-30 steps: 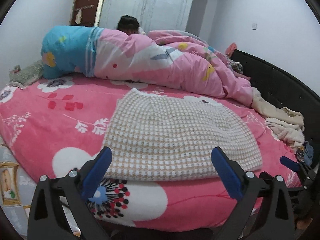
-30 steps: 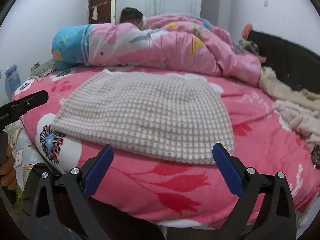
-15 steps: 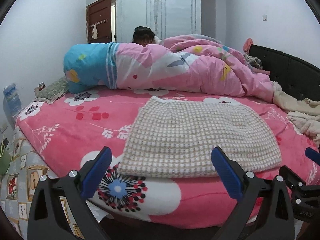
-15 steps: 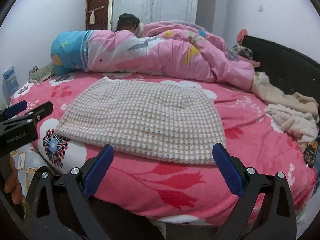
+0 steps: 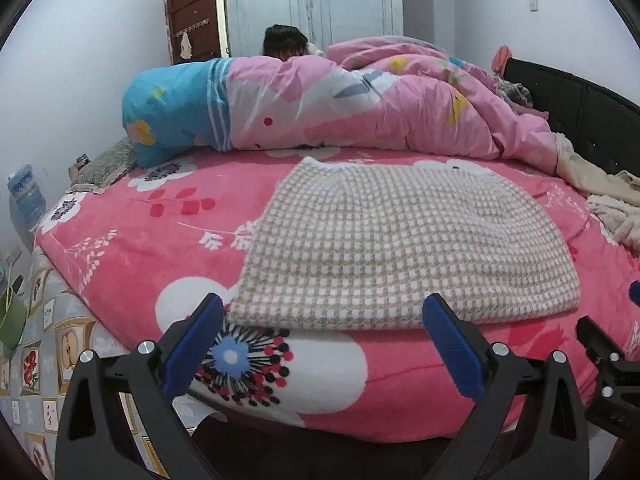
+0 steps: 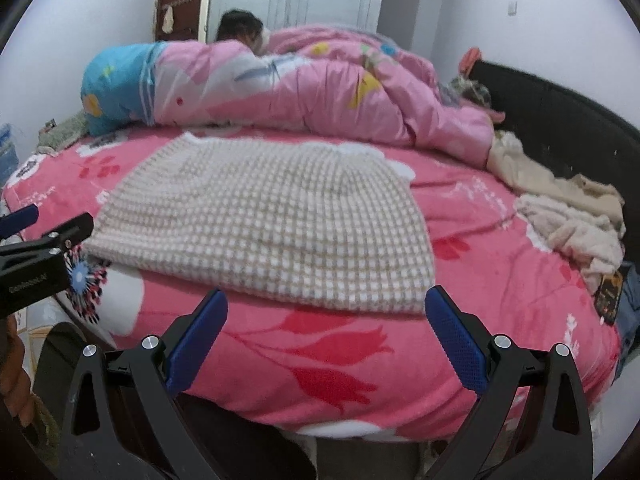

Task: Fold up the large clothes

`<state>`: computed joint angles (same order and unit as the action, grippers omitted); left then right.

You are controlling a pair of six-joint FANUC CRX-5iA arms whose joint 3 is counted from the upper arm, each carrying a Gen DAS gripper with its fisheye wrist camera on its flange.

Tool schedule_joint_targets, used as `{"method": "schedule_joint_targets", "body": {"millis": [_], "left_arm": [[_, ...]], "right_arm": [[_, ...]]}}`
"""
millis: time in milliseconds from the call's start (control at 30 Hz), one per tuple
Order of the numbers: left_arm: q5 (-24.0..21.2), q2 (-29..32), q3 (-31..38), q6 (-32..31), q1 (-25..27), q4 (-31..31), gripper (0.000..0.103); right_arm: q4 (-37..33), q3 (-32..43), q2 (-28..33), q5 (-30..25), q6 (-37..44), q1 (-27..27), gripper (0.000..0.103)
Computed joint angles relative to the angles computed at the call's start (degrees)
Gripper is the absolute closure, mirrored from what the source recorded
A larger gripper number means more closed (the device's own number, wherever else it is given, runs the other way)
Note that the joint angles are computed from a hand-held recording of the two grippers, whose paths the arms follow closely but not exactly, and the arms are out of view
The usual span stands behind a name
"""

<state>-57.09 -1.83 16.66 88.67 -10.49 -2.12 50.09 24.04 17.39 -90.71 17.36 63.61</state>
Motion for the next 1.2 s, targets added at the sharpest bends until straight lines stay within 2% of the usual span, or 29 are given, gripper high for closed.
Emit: {"method": "schedule_joint_targets", "body": {"millis": [267, 567, 1200], "left_arm": [[-2.94, 1.46, 0.78, 1.07, -0.78, 0.96, 0.005], [-5.3, 2.24, 1.82, 1.45, -2.23, -1.51, 0.005], [-7.22, 2.88, 2.8, 1.59, -2.53, -2.16, 0.005]], "right_arm": [[-3.55, 0.26, -0.76, -0.83, -2.39, -0.82, 0.007], [-5.35, 2.2, 0.0, -0.19, -2.04, -1.04, 0.007], [-6.94, 3.38, 0.31, -0.38, -0.79, -0.68, 0.007]]}}
